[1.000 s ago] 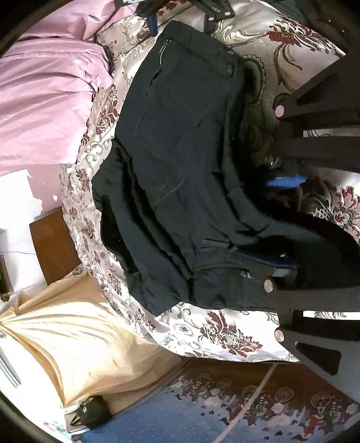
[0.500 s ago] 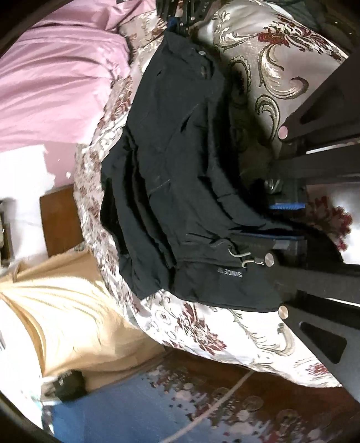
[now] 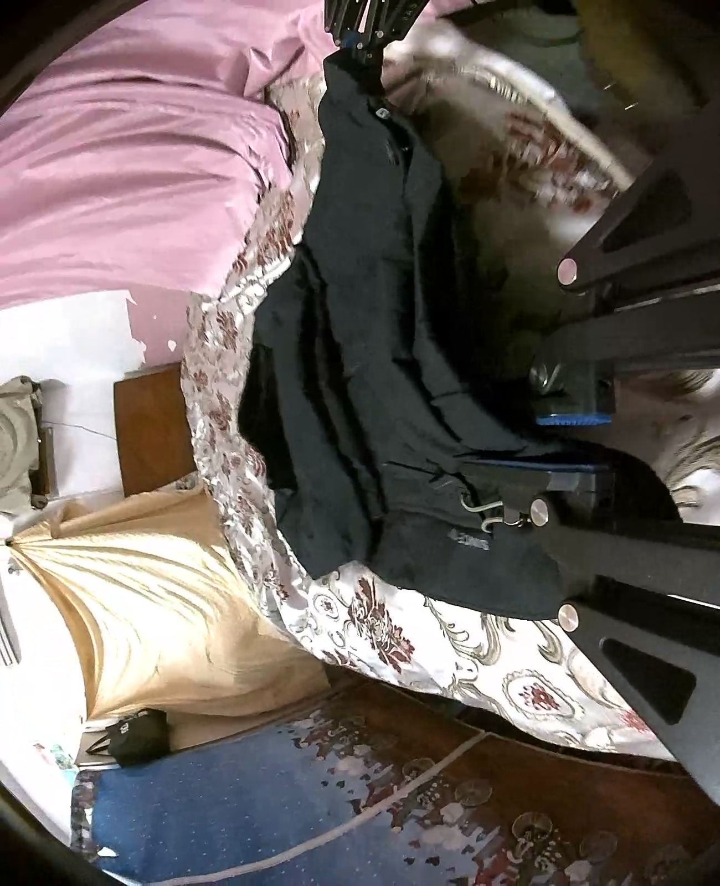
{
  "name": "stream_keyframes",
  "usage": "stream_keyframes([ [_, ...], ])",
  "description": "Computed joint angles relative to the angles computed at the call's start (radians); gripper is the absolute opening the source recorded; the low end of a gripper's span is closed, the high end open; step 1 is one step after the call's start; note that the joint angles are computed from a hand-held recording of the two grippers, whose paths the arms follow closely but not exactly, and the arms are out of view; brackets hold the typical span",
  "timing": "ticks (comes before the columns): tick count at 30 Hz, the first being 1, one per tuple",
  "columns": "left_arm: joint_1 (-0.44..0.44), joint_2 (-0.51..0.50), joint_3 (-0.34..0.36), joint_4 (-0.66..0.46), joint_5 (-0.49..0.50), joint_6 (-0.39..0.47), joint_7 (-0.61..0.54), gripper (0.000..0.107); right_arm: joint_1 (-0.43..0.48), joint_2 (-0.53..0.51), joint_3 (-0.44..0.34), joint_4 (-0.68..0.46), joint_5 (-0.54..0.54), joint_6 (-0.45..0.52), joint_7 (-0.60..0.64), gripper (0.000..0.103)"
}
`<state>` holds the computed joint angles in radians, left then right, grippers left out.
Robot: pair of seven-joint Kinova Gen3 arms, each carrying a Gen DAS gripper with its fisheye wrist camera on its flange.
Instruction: Fold large clothes
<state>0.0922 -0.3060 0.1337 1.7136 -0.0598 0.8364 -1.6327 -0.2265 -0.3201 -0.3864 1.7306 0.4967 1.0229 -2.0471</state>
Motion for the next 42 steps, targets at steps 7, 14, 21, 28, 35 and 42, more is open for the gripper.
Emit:
stream_keyframes([
  [7,0.007,0.042,-0.038,-0.045,0.054,-0.020,-0.023,0.009,0.034,-0.015,-0.009,-0.026,-0.002,-0.014,-0.048,0.008],
  [14,-0.014,0.141,-0.028,-0.159,0.035,-0.109,0.018,0.009,0.099,0.081,-0.071,-0.079,0.213,-0.131,-0.221,0.008],
  [21,-0.001,0.304,-0.019,-0.350,-0.060,-0.132,0.086,0.009,0.068,0.229,-0.039,-0.193,0.428,-0.179,-0.361,0.008],
  [28,0.053,0.517,-0.063,-0.638,-0.133,-0.038,0.122,0.009,0.010,0.416,0.063,-0.374,0.526,-0.233,-0.337,0.008],
  [35,0.063,0.717,-0.100,-0.936,-0.095,0.036,0.053,0.009,-0.020,0.642,0.151,-0.683,0.452,-0.243,-0.177,0.008],
  [42,0.067,0.925,-0.122,-1.260,-0.060,0.154,0.013,0.009,-0.041,0.863,0.232,-1.008,0.304,-0.199,0.016,0.008],
])
